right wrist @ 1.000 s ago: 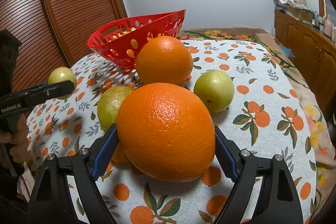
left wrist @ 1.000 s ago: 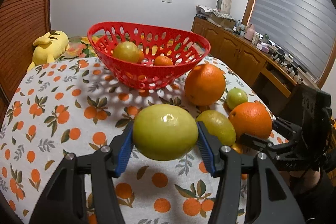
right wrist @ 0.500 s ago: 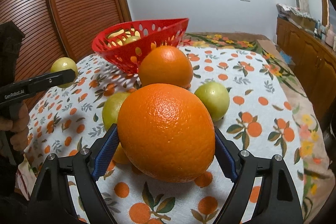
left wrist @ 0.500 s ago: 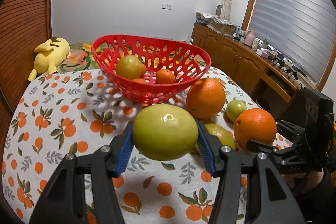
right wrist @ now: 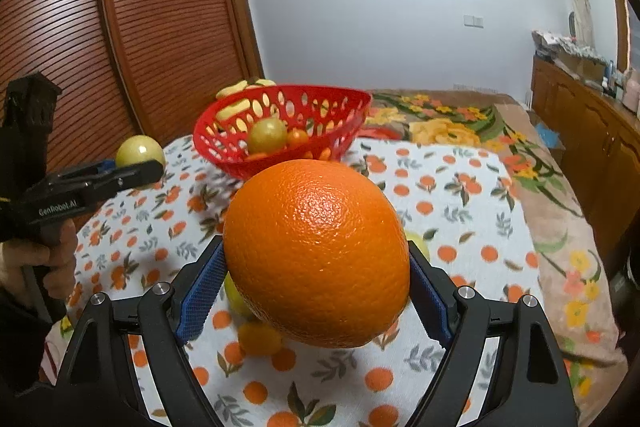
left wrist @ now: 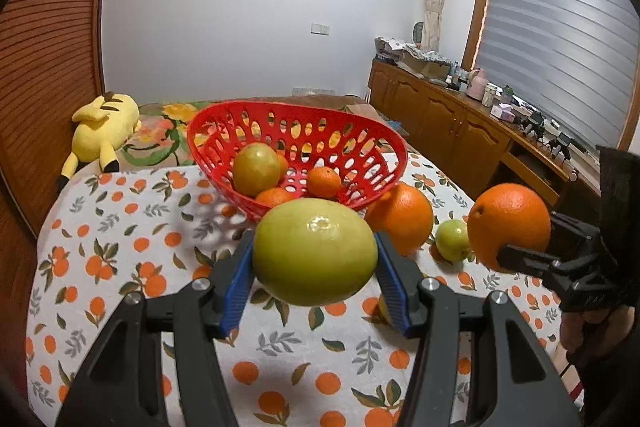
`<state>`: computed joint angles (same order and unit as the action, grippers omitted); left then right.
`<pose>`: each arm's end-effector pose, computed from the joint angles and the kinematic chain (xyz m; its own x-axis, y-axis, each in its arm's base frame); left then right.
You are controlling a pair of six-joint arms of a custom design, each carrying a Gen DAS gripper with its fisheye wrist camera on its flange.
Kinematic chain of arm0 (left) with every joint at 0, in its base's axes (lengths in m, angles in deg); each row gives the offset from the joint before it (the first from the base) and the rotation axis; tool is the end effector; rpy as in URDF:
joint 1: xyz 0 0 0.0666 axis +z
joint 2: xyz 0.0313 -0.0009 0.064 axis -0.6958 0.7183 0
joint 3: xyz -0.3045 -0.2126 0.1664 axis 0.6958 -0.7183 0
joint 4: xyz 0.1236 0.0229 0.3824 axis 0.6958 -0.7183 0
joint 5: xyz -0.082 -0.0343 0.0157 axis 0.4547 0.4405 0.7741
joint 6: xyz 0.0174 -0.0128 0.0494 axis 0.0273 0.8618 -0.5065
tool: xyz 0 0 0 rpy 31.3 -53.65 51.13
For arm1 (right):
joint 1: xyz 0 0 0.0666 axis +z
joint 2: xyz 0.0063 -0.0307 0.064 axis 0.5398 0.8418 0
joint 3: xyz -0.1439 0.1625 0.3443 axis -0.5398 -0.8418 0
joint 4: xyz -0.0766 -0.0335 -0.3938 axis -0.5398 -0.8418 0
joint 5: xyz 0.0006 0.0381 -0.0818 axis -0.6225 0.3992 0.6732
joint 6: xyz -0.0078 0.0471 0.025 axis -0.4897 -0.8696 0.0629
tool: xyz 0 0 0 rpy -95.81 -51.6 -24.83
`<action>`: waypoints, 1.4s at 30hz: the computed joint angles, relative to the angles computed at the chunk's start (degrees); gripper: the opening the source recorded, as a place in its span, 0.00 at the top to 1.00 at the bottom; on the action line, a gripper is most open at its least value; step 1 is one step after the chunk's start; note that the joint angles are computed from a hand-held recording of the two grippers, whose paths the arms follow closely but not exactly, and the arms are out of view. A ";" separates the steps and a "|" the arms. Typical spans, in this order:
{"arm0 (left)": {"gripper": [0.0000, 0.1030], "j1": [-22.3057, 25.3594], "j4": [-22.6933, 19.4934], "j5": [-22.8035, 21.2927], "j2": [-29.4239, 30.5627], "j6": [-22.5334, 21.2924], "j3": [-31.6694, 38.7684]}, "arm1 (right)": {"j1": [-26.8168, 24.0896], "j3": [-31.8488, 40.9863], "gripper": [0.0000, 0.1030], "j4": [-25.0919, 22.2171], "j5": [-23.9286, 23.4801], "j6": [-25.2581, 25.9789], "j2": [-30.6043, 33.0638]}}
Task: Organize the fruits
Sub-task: 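Grasp and lift a yellow-green citrus with the left tool while the right tool holds the large orange, then lower the large orange into the red basket with the right tool while the left tool releases its citrus there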
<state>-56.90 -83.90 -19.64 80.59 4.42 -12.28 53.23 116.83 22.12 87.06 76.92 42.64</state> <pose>0.5728 -0.1414 0.3320 -0.5676 0.1426 -0.8109 0.4532 0.8764 -0.1631 0.5214 0.1937 0.3088 -0.5942 -0.0573 -0.8023 -0.2361 0.9659 0.1059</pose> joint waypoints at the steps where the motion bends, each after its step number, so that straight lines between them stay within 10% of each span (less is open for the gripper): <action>1: 0.46 0.05 0.01 -0.04 0.09 -0.08 0.26 | -0.05 0.41 0.16 -0.13 -0.02 0.26 0.06; 42: 0.46 2.46 -5.40 0.25 12.60 -1.67 17.80 | 0.22 42.79 0.16 -27.31 -4.65 17.32 26.67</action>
<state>-54.44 -89.30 -19.39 93.19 2.75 5.52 53.45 159.62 -5.19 82.40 94.24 69.31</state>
